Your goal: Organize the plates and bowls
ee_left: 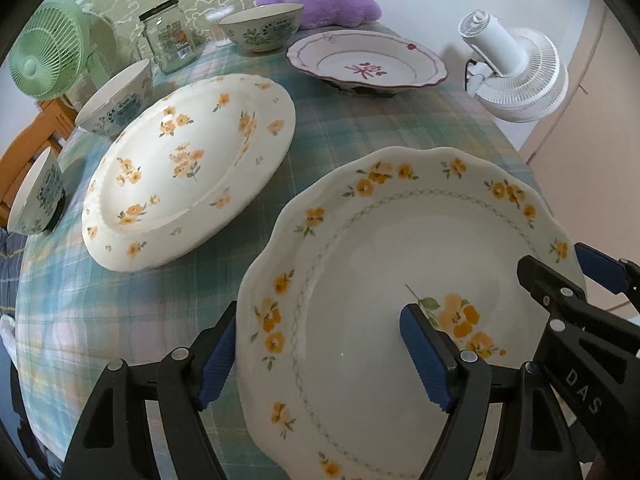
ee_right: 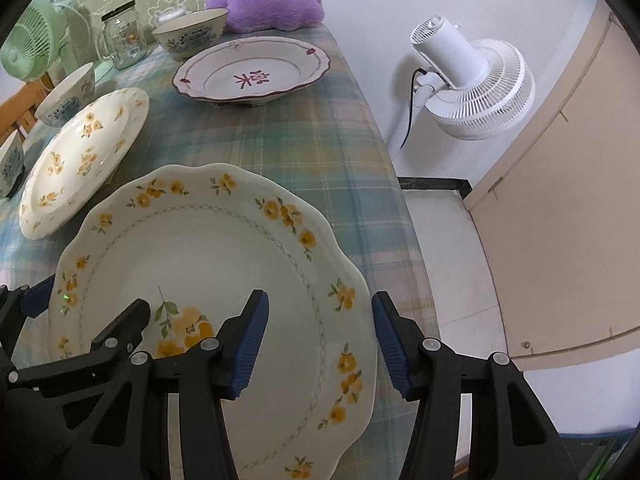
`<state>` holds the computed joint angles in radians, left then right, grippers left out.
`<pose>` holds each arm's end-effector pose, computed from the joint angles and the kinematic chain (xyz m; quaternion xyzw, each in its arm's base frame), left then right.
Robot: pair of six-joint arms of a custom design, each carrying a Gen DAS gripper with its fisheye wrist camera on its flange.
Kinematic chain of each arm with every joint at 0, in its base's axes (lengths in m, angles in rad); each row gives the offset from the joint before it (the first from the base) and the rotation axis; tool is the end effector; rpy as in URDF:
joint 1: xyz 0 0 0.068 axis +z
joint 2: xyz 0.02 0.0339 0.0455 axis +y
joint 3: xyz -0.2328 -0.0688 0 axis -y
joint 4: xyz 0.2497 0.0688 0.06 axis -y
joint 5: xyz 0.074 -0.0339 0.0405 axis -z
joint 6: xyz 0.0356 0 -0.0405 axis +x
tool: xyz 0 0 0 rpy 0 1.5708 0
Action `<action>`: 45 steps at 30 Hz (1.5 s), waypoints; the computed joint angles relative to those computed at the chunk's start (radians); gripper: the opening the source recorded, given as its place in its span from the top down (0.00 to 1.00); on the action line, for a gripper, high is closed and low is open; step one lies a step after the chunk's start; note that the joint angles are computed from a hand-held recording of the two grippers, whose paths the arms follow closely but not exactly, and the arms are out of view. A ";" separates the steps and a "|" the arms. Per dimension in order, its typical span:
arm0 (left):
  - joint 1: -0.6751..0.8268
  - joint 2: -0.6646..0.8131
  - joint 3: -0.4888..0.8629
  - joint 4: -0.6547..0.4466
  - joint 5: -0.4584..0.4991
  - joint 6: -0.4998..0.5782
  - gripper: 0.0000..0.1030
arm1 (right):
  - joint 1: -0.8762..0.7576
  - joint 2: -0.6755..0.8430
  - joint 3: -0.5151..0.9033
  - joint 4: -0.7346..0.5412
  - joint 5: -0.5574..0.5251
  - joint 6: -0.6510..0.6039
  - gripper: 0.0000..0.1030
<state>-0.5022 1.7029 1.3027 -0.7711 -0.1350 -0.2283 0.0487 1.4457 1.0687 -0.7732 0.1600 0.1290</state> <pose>0.3060 -0.1626 0.2016 0.1202 0.9706 -0.0090 0.2085 0.2897 0.0084 0.2087 0.0558 0.9734 -0.0594 0.2142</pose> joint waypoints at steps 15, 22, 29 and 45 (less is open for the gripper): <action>0.187 -0.112 0.057 -0.078 0.153 0.124 0.13 | 0.119 -0.003 0.161 -0.110 -0.001 0.189 0.43; 0.307 -0.149 0.079 -0.065 0.181 0.229 0.12 | 0.226 0.047 0.273 -0.144 0.033 0.271 0.43; 0.415 -0.099 0.185 -0.080 0.209 0.302 0.12 | 0.329 0.173 0.467 -0.193 0.094 0.341 0.42; 0.529 0.189 0.436 -0.017 0.207 0.370 0.12 | 0.351 0.496 0.802 -0.167 0.118 0.335 0.27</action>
